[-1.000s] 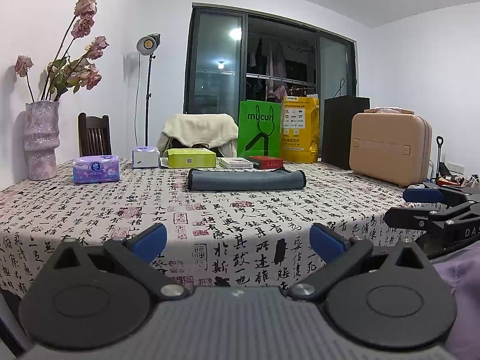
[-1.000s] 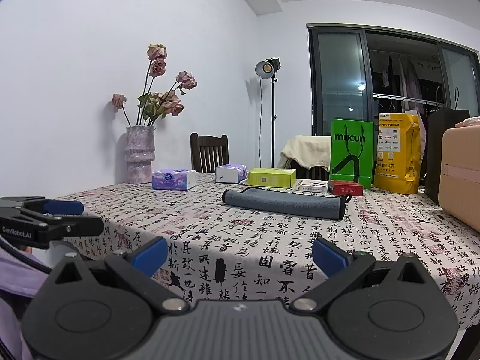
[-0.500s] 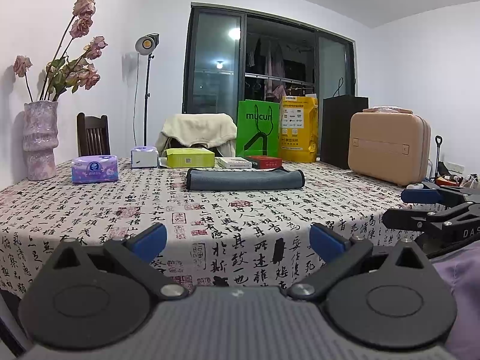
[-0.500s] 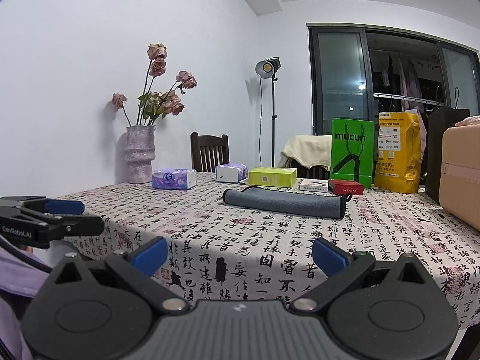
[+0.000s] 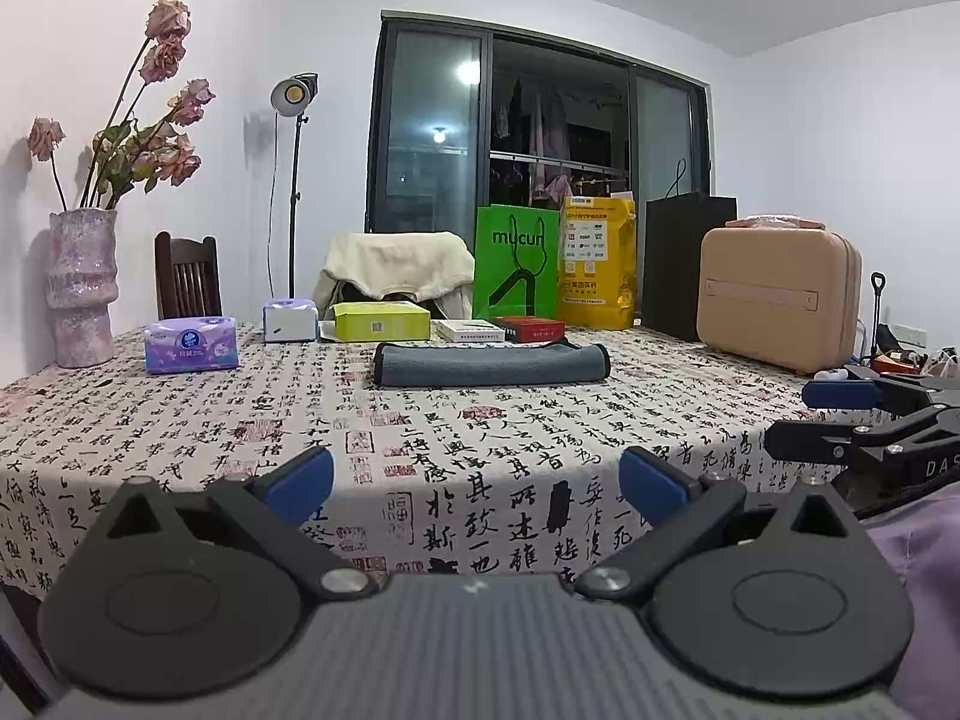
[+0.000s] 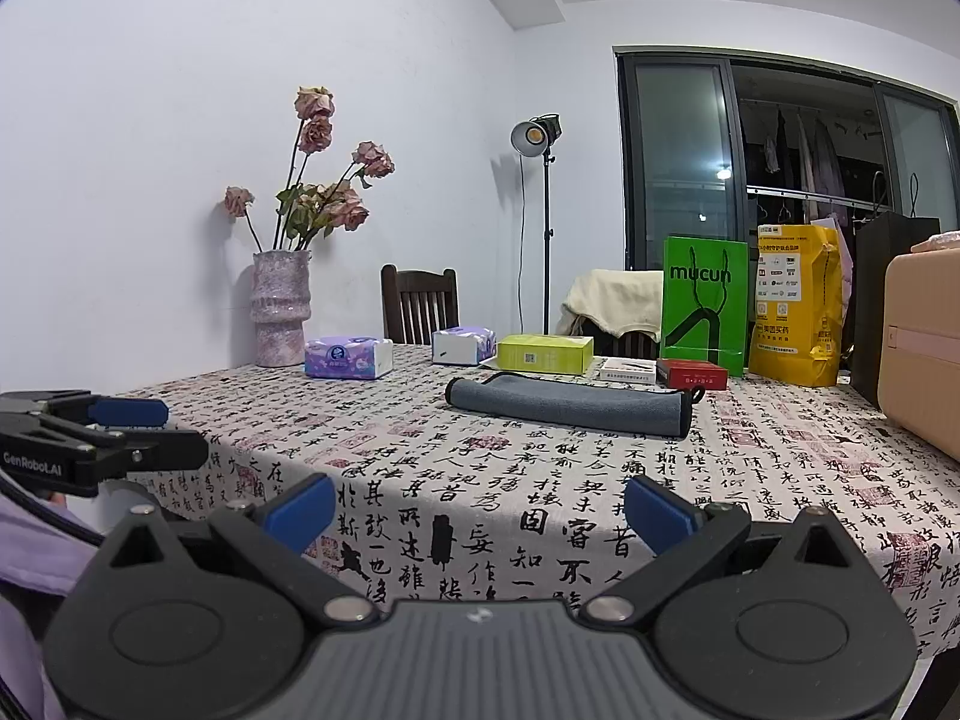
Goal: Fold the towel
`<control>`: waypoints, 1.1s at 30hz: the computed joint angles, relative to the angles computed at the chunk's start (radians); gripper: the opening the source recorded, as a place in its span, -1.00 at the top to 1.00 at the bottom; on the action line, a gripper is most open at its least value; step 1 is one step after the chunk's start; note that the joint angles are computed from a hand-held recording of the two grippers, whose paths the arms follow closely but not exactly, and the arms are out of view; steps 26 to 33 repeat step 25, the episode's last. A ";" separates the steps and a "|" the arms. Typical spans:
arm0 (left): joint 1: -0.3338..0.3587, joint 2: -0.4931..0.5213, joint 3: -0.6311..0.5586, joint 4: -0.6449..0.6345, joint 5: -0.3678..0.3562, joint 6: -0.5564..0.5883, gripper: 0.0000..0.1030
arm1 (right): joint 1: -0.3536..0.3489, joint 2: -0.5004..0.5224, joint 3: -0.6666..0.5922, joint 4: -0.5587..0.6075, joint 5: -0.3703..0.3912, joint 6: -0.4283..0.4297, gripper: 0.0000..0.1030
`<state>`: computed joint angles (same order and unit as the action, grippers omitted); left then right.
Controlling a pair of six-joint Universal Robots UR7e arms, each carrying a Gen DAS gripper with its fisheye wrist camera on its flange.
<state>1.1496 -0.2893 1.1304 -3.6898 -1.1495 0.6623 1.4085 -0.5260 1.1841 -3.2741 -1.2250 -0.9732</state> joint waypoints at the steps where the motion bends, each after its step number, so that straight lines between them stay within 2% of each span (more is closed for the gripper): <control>1: 0.000 0.000 0.001 -0.001 -0.001 0.001 -1.00 | 0.000 0.000 -0.001 0.001 -0.001 0.000 -1.00; 33: 0.002 -0.010 0.017 0.015 -0.017 0.003 -1.00 | 0.000 0.001 -0.002 0.000 0.002 0.000 -1.00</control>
